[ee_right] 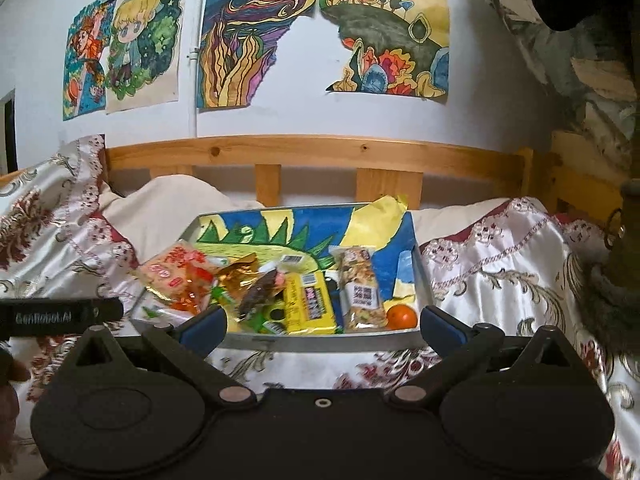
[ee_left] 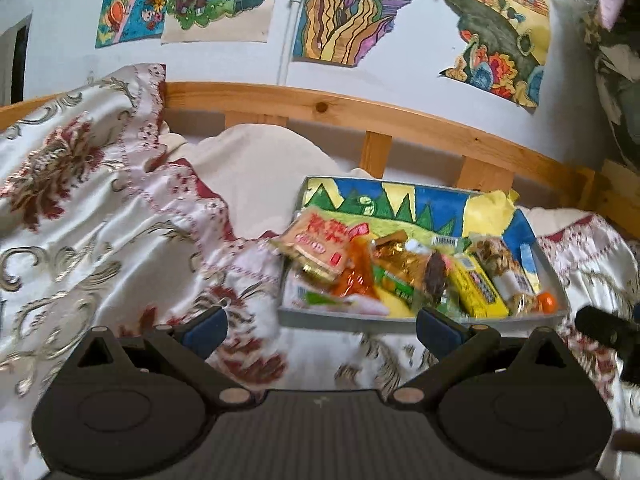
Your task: Organize snacks
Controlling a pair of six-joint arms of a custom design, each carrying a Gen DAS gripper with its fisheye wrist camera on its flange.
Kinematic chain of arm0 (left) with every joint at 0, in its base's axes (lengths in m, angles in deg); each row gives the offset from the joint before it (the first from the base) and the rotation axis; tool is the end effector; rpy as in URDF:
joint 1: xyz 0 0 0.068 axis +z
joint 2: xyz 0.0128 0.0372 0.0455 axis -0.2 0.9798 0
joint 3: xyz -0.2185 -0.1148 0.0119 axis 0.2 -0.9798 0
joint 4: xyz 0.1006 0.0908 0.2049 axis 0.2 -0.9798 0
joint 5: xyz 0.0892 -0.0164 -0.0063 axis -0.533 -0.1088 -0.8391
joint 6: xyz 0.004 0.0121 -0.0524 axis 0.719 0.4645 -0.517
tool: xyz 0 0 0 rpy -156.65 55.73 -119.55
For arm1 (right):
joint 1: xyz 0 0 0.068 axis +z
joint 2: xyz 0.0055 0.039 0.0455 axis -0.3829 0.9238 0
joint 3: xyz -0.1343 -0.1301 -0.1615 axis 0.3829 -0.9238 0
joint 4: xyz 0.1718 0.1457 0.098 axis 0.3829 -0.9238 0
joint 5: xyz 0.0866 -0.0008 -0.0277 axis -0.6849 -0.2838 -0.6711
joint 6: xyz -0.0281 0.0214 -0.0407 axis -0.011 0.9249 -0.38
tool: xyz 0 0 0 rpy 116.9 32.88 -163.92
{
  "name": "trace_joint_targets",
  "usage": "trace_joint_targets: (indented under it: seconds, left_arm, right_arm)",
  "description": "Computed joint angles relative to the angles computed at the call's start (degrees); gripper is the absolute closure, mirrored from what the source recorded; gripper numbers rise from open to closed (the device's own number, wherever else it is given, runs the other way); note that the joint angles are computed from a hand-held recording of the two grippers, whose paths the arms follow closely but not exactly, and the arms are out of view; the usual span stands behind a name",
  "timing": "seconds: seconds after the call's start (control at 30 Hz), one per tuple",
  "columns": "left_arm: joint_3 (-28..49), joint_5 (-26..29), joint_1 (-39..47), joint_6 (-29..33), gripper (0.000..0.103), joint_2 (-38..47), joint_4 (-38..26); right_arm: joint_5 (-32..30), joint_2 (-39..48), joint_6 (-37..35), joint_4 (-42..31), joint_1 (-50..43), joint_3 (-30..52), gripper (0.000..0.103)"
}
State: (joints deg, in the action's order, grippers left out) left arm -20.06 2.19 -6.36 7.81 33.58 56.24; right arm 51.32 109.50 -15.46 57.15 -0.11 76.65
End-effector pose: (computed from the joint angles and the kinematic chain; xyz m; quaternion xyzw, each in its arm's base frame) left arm 0.1551 0.0239 0.2273 -0.2454 0.8263 0.0615 0.5032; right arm 0.2379 0.1034 0.2537 -0.2333 0.8022 0.1398 0.5316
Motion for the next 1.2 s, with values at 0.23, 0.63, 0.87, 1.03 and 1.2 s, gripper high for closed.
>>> trace_joint_targets:
  seconds: [0.23, 0.63, 0.87, 1.03, 1.2]
  left_arm:
    - [-0.84, -3.27, -3.27, -0.49, 0.001, -9.79, -9.47]
    - [-1.0, -8.77, -6.94, -3.17, 0.001, -20.05, -20.37]
    - [-0.8, -11.32, -9.86, -4.29, 0.001, -21.86, -23.45]
    - [-0.69, -11.68, -10.82, -5.4, 0.001, -22.86, -25.59]
    - [-0.99, -12.94, -12.43, -5.61, 0.001, -23.73, -26.43]
  right_arm:
    - [2.23, -6.76, 3.03, -4.22, 1.43, -3.55, 0.001]
    - [2.55, -14.78, 3.46, -9.08, 1.27, -8.46, 0.001]
    - [3.64, -18.18, 3.58, -10.33, 3.29, -10.6, 0.001]
    - [3.82, -19.42, 3.35, -11.48, 4.17, -11.1, 0.001]
    - [5.0, -19.67, 3.79, -12.0, 5.36, -11.37, 0.001]
